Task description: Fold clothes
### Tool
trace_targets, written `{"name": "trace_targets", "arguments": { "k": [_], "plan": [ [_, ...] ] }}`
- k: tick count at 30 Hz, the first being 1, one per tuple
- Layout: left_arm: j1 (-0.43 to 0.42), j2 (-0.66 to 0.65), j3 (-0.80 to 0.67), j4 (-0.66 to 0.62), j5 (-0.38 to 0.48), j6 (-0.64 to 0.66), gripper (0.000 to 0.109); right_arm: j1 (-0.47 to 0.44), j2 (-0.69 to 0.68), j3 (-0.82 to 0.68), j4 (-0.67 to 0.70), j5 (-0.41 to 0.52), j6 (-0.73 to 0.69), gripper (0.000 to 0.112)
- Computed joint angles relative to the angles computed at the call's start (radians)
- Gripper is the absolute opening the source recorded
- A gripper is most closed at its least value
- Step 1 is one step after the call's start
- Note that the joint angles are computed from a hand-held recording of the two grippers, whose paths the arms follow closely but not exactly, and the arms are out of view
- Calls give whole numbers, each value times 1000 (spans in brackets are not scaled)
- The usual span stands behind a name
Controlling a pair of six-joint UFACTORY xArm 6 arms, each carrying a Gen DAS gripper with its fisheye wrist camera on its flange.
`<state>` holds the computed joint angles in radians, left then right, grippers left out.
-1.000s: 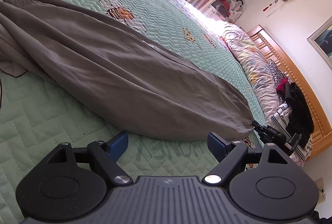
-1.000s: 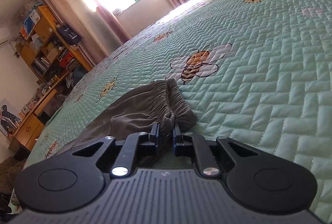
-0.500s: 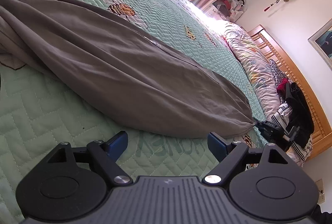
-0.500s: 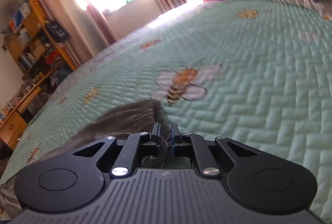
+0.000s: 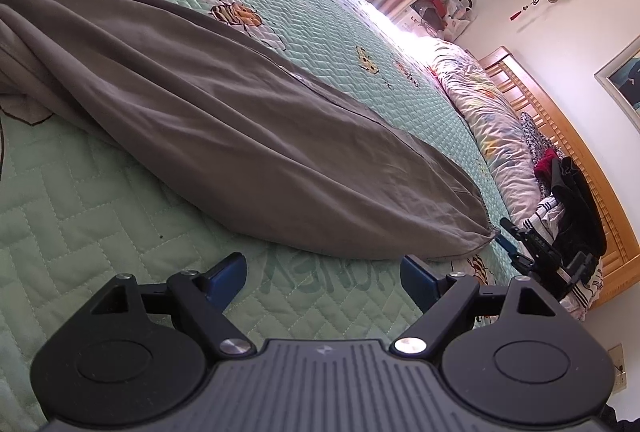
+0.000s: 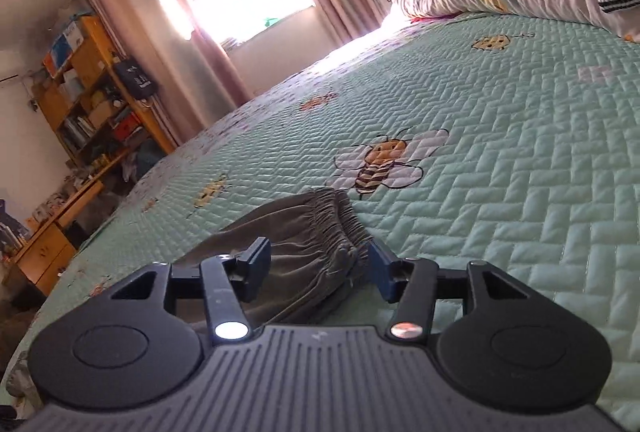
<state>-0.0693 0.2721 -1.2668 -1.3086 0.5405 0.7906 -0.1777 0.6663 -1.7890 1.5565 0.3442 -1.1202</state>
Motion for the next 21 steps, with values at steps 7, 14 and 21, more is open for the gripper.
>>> {"name": "trace_targets", "arguments": {
  "k": [7, 14, 21],
  "plan": [
    [9, -5, 11, -27, -10, 10, 86, 29, -9, 26, 41, -91, -24, 56],
    [7, -5, 15, -34, -11, 15, 86, 35, 30, -22, 8, -74, 53, 10],
    [7, -4, 14, -33, -11, 12, 86, 21, 48, -75, 89, -89, -25, 9]
  ]
}}
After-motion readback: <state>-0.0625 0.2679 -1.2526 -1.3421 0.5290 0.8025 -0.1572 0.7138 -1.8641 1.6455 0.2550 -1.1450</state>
